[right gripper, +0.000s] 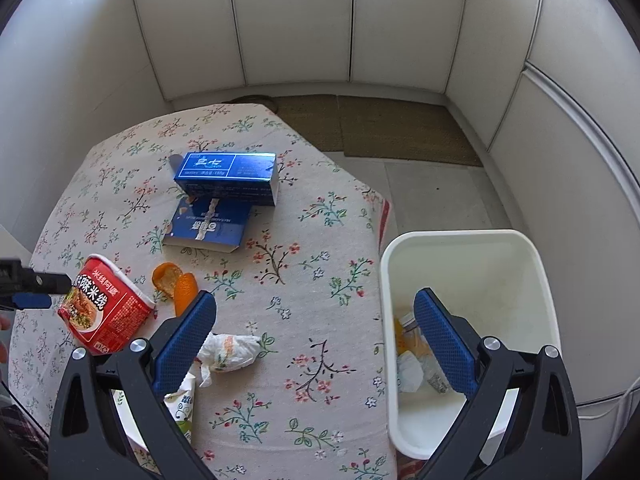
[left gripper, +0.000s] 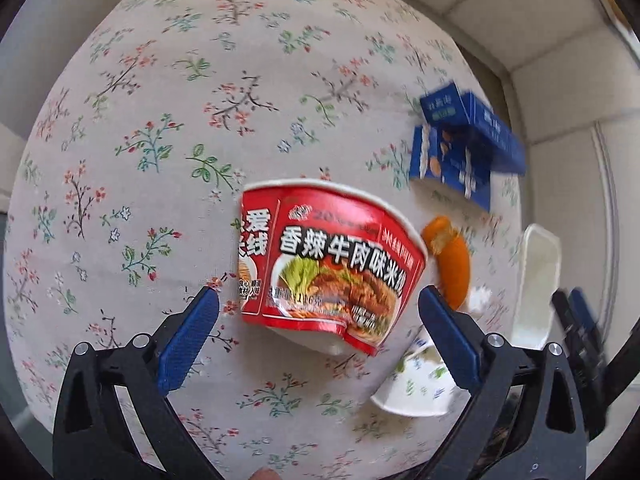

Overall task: Collect trash
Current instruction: 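Grasp the red noodle cup with the left gripper while the right moves toward the paper cup, then grasp the white patterned paper cup with the right gripper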

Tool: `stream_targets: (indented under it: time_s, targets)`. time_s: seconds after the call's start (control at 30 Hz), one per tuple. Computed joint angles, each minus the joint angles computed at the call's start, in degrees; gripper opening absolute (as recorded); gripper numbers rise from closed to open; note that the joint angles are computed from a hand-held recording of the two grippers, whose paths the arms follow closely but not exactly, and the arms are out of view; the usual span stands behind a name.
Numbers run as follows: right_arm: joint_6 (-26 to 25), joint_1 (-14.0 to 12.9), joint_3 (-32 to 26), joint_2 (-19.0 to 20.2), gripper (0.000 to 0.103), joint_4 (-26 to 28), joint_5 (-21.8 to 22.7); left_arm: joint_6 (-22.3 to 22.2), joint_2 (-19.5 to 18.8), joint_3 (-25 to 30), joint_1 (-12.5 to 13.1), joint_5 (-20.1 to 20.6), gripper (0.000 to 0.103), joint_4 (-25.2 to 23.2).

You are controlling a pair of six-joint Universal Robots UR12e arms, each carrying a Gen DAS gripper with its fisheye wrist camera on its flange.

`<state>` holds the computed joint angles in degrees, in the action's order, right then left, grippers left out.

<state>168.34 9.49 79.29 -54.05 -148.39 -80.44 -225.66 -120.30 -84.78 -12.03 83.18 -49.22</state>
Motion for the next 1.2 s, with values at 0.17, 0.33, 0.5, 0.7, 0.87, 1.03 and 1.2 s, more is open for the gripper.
stream_targets:
  time_s: [0.17,0.33,0.5,0.7,0.87,1.03,1.2]
  targets:
    - [-1.2,-0.1,0.7,-0.4,0.096,-0.5,0.1,6.9,-3.0,5.8,-2.0,4.9,0.096,-7.3]
    - [-1.2,-0.4,0.5,-0.3,0.096,1.0,-1.0,13.6,-8.2,13.3,-3.5,7.2,0.098,-16.7]
    - [-1.1,-0.7,0.0,-0.2,0.096,4.8,0.5,12.7,-9.1,14.0,-4.1,10.4,0.097,-14.0]
    - [-8.0,-0.2,-1.4,0.0,0.096,15.2,5.2,11.1,-5.8,9.2,-4.1,11.9,0.094,-8.7]
    - [-12.4,0.3,-3.2,0.6,0.096,27.4,10.1,7.8,-1.1,3.9,-3.7,13.9,0.094,-2.7]
    - [-12.0,1.0,-4.7,1.7,0.096,36.4,13.6,5.3,1.5,1.2,-4.8,15.5,0.095,1.5]
    - [-12.2,0.9,-4.6,2.0,0.038,38.7,19.8,5.1,2.0,0.9,-4.9,16.4,0.095,1.7]
